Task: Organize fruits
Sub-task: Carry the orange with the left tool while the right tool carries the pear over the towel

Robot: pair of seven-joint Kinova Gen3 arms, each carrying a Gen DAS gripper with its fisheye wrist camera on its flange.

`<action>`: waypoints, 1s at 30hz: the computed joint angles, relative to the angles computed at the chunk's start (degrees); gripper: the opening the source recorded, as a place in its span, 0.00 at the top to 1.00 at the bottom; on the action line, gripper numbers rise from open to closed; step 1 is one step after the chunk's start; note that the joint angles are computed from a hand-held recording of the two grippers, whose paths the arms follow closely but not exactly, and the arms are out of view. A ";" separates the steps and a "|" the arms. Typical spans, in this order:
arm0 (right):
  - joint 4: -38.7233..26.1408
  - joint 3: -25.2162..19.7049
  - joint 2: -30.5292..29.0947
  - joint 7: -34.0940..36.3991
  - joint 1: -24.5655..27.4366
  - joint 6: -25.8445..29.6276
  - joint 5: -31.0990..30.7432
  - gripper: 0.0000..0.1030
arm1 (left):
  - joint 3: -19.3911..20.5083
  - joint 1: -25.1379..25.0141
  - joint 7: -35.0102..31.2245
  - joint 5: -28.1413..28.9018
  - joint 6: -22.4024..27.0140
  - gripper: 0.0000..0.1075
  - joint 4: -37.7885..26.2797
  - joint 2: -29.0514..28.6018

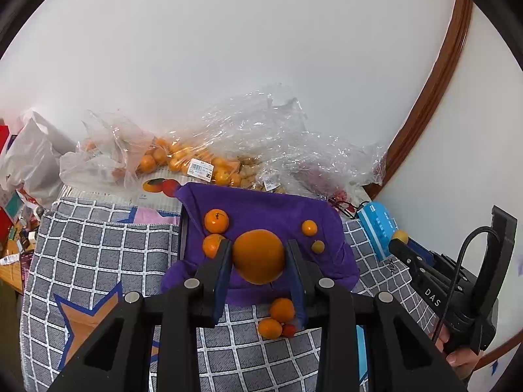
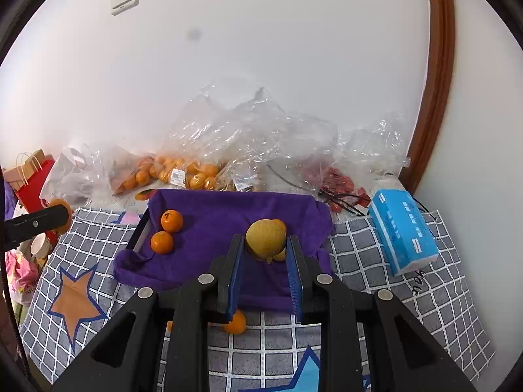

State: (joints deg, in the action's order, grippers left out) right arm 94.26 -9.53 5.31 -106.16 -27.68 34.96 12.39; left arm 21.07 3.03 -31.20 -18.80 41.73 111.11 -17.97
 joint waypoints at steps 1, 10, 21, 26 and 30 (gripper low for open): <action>-0.28 -0.01 0.20 0.25 0.09 -0.01 -0.31 0.75 | -0.10 0.00 -0.12 -0.07 -0.17 0.71 0.01 0.13; -1.38 0.51 1.70 0.23 -0.11 -0.79 0.06 0.75 | -1.58 0.22 -1.33 -0.55 -1.69 0.71 -0.28 1.94; -2.91 1.51 3.79 -1.30 -1.27 -0.70 1.69 0.75 | -5.19 1.43 -5.33 1.19 -6.43 0.71 0.23 4.30; -3.89 2.09 5.37 -2.39 -1.58 -0.58 1.73 0.75 | -7.45 2.00 -8.47 3.19 -8.16 0.71 0.27 5.92; -4.80 2.67 6.87 -3.38 -2.41 0.00 2.68 0.75 | -9.16 2.28 -11.11 5.13 -9.52 0.71 0.31 7.06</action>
State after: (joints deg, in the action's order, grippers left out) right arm 89.47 -6.86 12.19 -109.53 -30.09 34.96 15.07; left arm 11.90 5.30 -42.31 -13.67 32.21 111.43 -10.91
